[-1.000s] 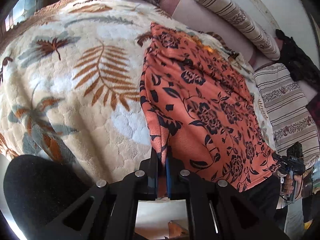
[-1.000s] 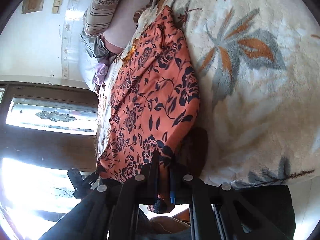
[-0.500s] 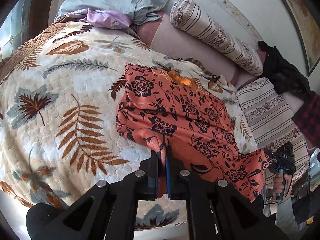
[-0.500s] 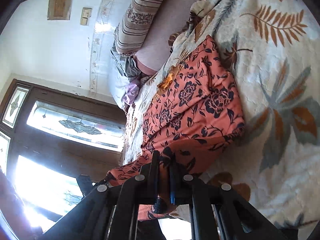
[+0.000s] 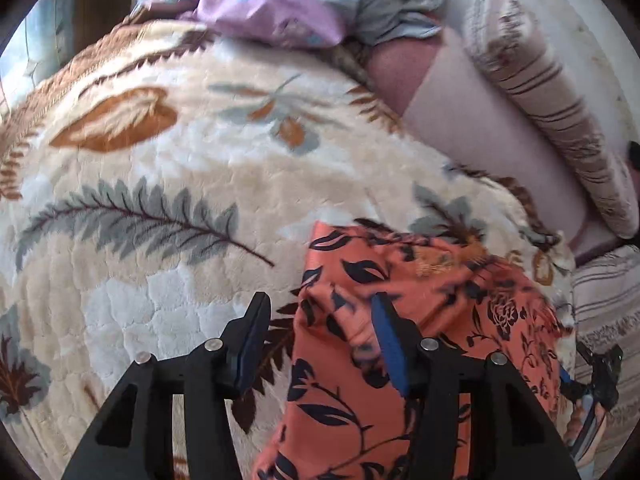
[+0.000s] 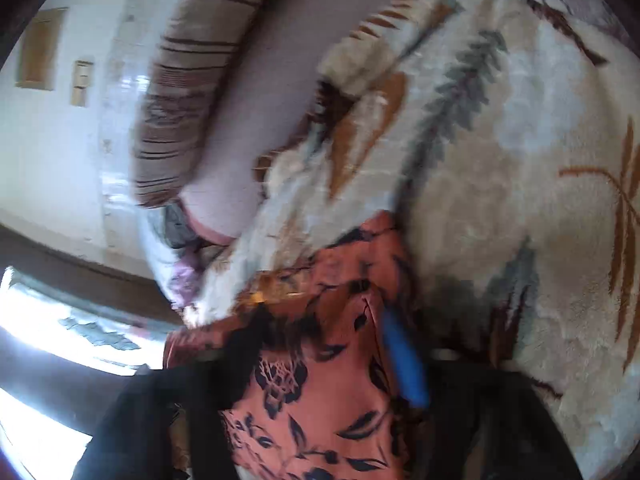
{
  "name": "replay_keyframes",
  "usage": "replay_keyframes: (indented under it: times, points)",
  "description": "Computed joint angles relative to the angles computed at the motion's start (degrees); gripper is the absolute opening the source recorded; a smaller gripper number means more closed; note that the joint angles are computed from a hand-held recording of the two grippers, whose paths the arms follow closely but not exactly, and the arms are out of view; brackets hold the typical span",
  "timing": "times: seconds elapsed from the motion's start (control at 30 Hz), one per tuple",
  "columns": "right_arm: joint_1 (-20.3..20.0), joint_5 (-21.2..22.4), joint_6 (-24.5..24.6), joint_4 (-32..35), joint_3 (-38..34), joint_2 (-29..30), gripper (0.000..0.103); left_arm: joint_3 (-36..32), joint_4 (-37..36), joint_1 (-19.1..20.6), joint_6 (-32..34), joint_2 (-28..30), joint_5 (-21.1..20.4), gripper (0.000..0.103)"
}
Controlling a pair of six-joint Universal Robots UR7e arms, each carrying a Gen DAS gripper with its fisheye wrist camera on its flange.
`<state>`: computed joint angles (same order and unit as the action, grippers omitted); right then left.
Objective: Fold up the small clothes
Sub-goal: 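Fold the hem toward the collar with both grippers and release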
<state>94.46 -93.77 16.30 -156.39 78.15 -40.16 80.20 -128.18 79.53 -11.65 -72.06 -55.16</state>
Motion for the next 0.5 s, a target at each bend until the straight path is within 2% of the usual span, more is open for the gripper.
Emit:
replay_keyframes:
  times: [0.07, 0.13, 0.17, 0.23, 0.3, 0.37, 0.5]
  points:
    - [-0.4, 1.77, 1.37, -6.49, 6.18, -2.29, 0.083, 0.24, 2.22, 1.23, -3.59, -0.42, 0.01, 0.053]
    - [1.2, -0.98, -1.82, -12.22, 12.77, -5.78, 0.083, 3.53, -1.8, 1.76, -3.47, -3.57, -2.05, 0.061]
    - [2.07, -1.89, -3.2, -13.39, 15.53, -7.56, 0.083, 5.54, -4.18, 1.56, -2.59, -5.62, -2.16, 0.062]
    - [3.35, -1.09, -3.41, -15.91, 21.51, -11.23, 0.083, 10.9, -9.79, 0.54, -2.13, -10.62, -1.32, 0.064]
    - [4.61, -0.32, -1.76, -17.81, 26.85, -13.86, 0.083, 15.74, -10.76, -0.7, -3.31, -15.69, -1.91, 0.068]
    - [4.92, 1.92, 1.21, -19.56, 31.2, -14.96, 0.084, 20.78, -11.19, -1.85, -4.4, -20.28, -4.31, 0.069]
    - [4.61, 3.93, 7.15, -21.97, 32.99, -11.87, 0.084, 28.75, -12.03, -4.08, -6.65, -24.17, -6.26, 0.07]
